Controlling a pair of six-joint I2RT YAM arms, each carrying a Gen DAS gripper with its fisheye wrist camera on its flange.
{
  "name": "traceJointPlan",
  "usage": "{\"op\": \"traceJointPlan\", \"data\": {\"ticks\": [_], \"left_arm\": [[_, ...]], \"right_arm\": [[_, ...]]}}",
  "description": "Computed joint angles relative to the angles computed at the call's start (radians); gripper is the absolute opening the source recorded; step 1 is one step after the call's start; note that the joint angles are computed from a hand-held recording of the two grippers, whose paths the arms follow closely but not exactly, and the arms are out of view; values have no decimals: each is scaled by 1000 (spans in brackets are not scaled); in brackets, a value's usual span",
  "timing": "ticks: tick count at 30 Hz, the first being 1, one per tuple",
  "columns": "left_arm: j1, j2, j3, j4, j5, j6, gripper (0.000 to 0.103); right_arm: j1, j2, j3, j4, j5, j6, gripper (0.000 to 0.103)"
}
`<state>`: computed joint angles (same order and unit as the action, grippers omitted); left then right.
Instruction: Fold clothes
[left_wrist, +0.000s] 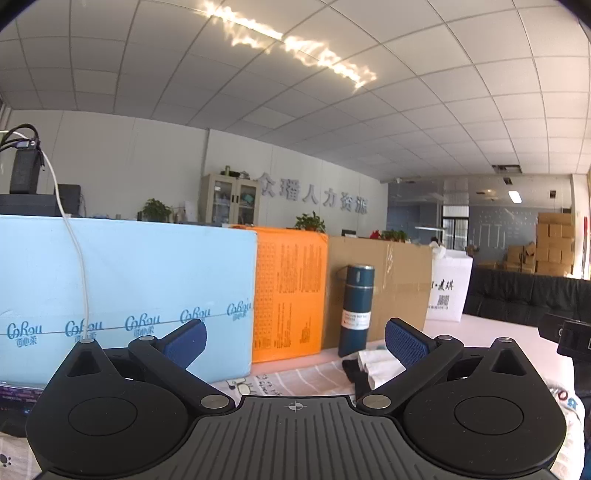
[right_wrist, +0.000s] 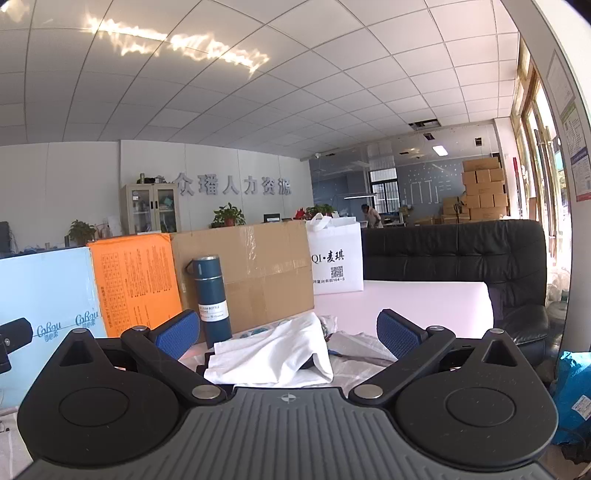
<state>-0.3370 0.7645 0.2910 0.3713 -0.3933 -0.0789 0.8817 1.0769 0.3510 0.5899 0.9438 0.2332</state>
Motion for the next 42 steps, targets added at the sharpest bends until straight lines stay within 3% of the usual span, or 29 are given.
{"op": "traceJointPlan", "data": {"ticks": [5,10,13,19,22,31,42], "left_arm": [[8,28,6,-27,-10,-14,103],[20,38,16,-64,-4,-42,103],[29,34,16,-78,4,-40,103],[-48,23,27,-109,-82,-42,103],[-92,14,19,-93,-125,6,103],[-112,-15,14,-100,-121,40,103],[-110,-27,5,-82,-115,44,103]], "right_arm": [[-39,50,-17,66,-58,3,103],[-52,33,-1,-2,-75,41,103],[-41,4,-4,-23,-56,33,103],[2,-37,-27,16,19,-47,103],[23,-66,-45,39,51,-87,103],[14,-73,-44,0,56,-70,103],[16,-15,-50,51,37,-95,103]]}}
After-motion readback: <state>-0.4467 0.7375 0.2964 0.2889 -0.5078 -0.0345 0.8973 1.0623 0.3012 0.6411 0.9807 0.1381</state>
